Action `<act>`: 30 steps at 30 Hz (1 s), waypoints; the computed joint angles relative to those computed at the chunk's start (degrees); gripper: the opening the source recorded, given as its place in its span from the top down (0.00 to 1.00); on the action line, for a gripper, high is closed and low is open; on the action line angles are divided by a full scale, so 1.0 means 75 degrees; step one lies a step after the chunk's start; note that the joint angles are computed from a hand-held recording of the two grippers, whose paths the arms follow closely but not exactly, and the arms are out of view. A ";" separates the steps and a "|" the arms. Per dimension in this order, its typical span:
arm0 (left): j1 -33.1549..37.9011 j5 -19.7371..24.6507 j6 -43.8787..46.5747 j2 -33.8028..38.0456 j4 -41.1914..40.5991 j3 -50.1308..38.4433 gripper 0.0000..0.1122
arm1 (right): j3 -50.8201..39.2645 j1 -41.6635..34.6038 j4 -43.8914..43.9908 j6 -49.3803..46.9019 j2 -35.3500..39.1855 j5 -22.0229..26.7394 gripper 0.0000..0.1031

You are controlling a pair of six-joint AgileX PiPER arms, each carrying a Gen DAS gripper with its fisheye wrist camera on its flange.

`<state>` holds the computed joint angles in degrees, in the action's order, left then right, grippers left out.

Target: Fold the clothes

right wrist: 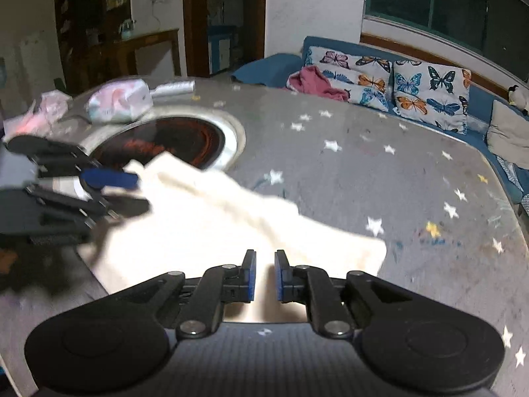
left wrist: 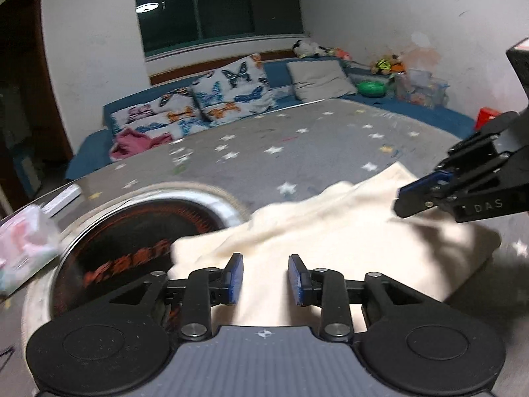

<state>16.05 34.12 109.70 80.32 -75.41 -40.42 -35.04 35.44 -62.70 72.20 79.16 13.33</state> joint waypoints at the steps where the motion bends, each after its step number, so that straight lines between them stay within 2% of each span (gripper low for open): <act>1: 0.0067 -0.0055 -0.0023 0.0020 0.0005 0.0016 0.71 | 0.0044 0.0046 -0.0403 0.0444 0.0094 0.0052 0.89; 4: 0.0261 -0.0104 -0.0149 0.0126 0.0043 0.0004 0.69 | 0.0111 0.0045 -0.1281 0.1570 0.0198 0.0067 0.89; 7: 0.0425 0.0044 -0.0257 0.0208 0.0092 -0.0038 0.69 | 0.0151 0.0464 -0.1896 0.2237 -0.0034 0.0484 0.85; 10: 0.0406 0.0037 -0.0588 0.0186 0.0260 -0.0084 0.69 | 0.0248 0.0675 -0.2412 0.2730 -0.0271 0.0316 0.83; 14: 0.0739 0.0496 -0.0507 -0.0252 0.0246 0.0099 0.69 | 0.0294 0.0856 -0.2154 0.2475 -0.0313 0.0104 0.83; 16: 0.0959 0.0754 -0.0329 -0.0428 0.0209 0.0238 0.65 | 0.0358 0.1051 -0.2095 0.2400 -0.0399 0.0156 0.79; 18: 0.1069 0.0832 -0.0155 -0.0529 0.0196 0.0377 0.65 | 0.0443 0.1352 -0.2129 0.2531 -0.0531 0.0356 0.79; 20: 0.1037 0.0670 -0.0083 -0.0500 0.0175 0.0467 0.65 | 0.0512 0.1625 -0.2169 0.2691 -0.0646 0.0538 0.79; 23: 0.1044 0.0532 -0.0036 -0.0358 0.0083 0.0533 0.60 | 0.0613 0.2025 -0.2098 0.2789 -0.0665 0.0911 0.79; 30: 0.1212 0.0850 -0.0784 0.0016 0.0579 0.0187 0.58 | 0.0826 0.1843 -0.2713 0.3748 -0.0542 0.0874 0.77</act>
